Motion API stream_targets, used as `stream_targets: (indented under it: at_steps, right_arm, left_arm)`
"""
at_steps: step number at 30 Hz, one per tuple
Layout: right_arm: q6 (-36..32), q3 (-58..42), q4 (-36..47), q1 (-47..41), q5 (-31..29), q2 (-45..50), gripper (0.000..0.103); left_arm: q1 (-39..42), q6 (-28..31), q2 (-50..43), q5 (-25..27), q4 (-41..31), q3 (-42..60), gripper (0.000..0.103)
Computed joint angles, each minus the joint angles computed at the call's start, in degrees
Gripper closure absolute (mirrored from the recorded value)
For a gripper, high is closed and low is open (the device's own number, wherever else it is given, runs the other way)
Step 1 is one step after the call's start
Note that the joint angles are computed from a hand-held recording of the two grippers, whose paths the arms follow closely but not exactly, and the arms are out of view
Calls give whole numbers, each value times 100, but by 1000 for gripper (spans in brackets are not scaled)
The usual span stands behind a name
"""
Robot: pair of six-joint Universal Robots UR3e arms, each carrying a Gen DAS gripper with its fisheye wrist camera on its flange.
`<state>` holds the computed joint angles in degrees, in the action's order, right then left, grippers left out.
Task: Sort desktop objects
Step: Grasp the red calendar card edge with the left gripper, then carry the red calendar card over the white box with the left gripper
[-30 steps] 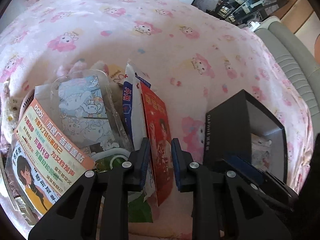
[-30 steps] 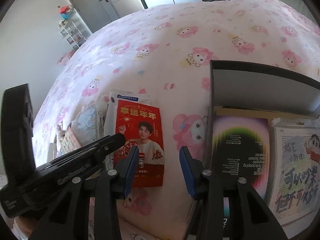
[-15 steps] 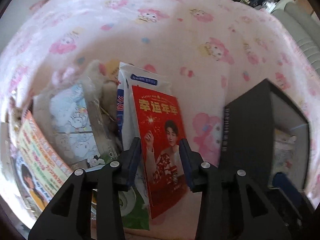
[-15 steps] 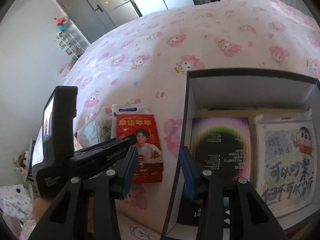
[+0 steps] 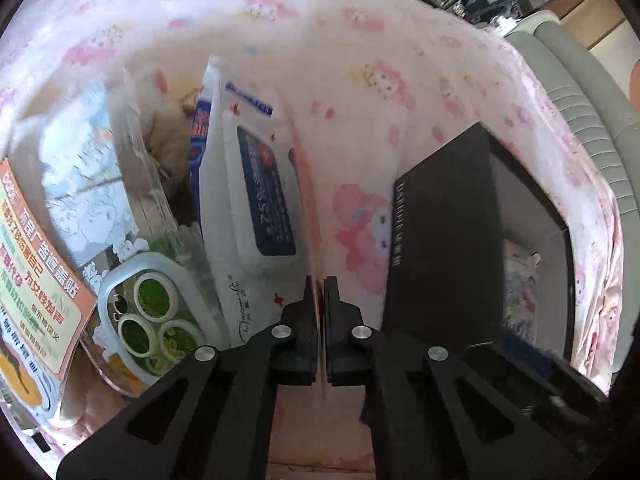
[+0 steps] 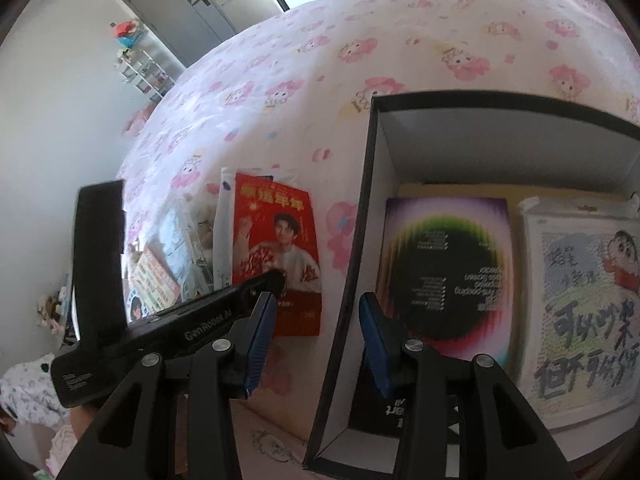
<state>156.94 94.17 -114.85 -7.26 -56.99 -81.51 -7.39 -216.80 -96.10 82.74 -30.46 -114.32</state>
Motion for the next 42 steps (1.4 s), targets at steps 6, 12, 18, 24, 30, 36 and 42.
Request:
stream_targets:
  at_steps: [6,12,18,24,30,36,42]
  right_arm:
    - [-334,49,458,-239,124,-237,61]
    - [-1100,-153,1955,-932,707,-503,61]
    - [-1787,-225,2799,-1822,892,-1026,60]
    - [-2359,-358,3007,-2807,882,-1199,55]
    - [-2262,-480,2154,-3218,261,-764,55]
    - [-2447,-858,2826,-3296,51,-139,55]
    - [-1884,-882,1850,-2948,-166,186,55]
  left_arm:
    - [-182,-442,1086,122,258,-536,103]
    - [-509,-762,1998,207,315,-646,103]
    - [-1072,-803,1627,207,467,303,103]
    - [-1721,-683,157,117,328,1832,103]
    - [-2152,-913,-1551,222,84,3222,103]
    - [-2175,-1067,-2655,203,46,4290,103]
    - [-2171,-1287,-3214,219,-340,5121,103]
